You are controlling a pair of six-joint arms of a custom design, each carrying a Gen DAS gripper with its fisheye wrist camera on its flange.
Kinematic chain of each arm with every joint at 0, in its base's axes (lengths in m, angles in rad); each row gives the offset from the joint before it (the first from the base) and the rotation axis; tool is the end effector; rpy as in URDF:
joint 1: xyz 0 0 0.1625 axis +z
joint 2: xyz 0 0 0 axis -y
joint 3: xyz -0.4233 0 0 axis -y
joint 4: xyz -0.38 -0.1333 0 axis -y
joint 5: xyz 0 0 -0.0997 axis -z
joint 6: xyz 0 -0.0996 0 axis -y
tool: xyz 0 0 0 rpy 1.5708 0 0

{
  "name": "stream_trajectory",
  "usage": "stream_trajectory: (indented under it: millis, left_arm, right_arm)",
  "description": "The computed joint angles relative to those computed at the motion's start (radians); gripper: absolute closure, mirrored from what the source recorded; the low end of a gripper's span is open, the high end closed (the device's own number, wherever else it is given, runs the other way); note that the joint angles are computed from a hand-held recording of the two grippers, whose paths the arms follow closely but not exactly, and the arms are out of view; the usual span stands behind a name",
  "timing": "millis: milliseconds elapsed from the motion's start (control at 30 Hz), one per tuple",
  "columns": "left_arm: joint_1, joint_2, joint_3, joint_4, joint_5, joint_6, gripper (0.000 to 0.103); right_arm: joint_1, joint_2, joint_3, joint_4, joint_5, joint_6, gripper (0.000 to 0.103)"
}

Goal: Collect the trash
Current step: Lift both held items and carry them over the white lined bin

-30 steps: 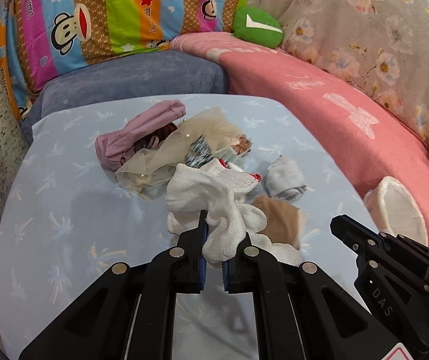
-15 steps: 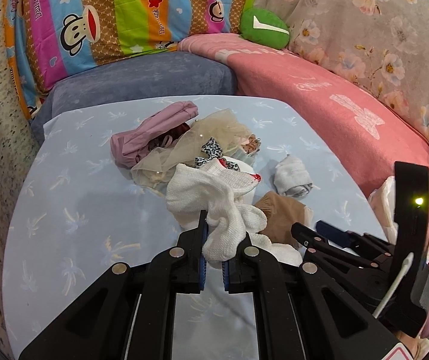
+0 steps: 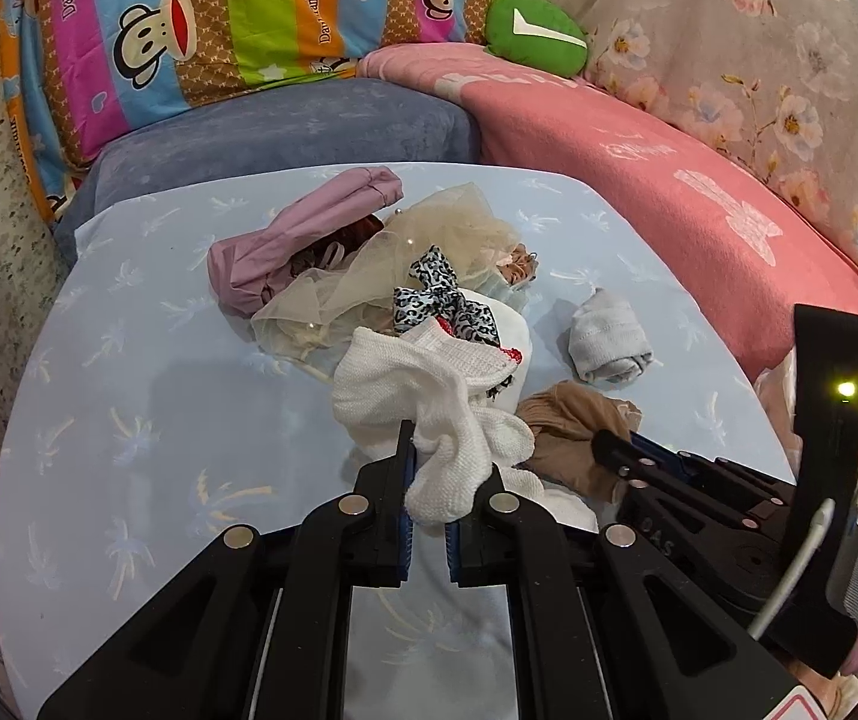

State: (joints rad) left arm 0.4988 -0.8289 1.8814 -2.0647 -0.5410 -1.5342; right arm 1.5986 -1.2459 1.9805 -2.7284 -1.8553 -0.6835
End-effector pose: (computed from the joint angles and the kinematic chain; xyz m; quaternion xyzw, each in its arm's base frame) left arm -0.3622 -0.4463 0.0481 -0.0595 0.8455 -0.3930 0.3566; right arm 0.1205 -0.5441 0.2627 0.3091 -0.9176 0.1521 0.1981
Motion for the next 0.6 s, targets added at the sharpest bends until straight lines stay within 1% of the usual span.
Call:
stream_trajectory:
  millis: [200,333,400,467,600]
  left_arm:
    - [-0.025,0.020,-0.039,0.023,0.015,0.011,0.097]
    - [-0.047,0.059,-0.100,0.009,0.038,0.076,0.097]
    - [-0.055,0.090,-0.139,-0.034,0.048,0.142,0.097]
    - [-0.059,0.125,-0.179,-0.101,0.051,0.227,0.097]
    - [-0.062,0.219,-0.289,-0.262,0.050,0.449,0.097]
  right_arm:
    - [-0.016,-0.106,0.016,0.015,0.088,-0.030,0.097]
    - [-0.032,-0.171,-0.004,0.024,0.146,-0.036,0.097]
    - [-0.042,-0.197,-0.018,0.022,0.167,-0.036,0.097]
    - [-0.053,-0.221,-0.032,-0.005,0.176,-0.045,0.097]
    - [-0.081,-0.242,-0.069,-0.045,0.188,-0.039,0.097]
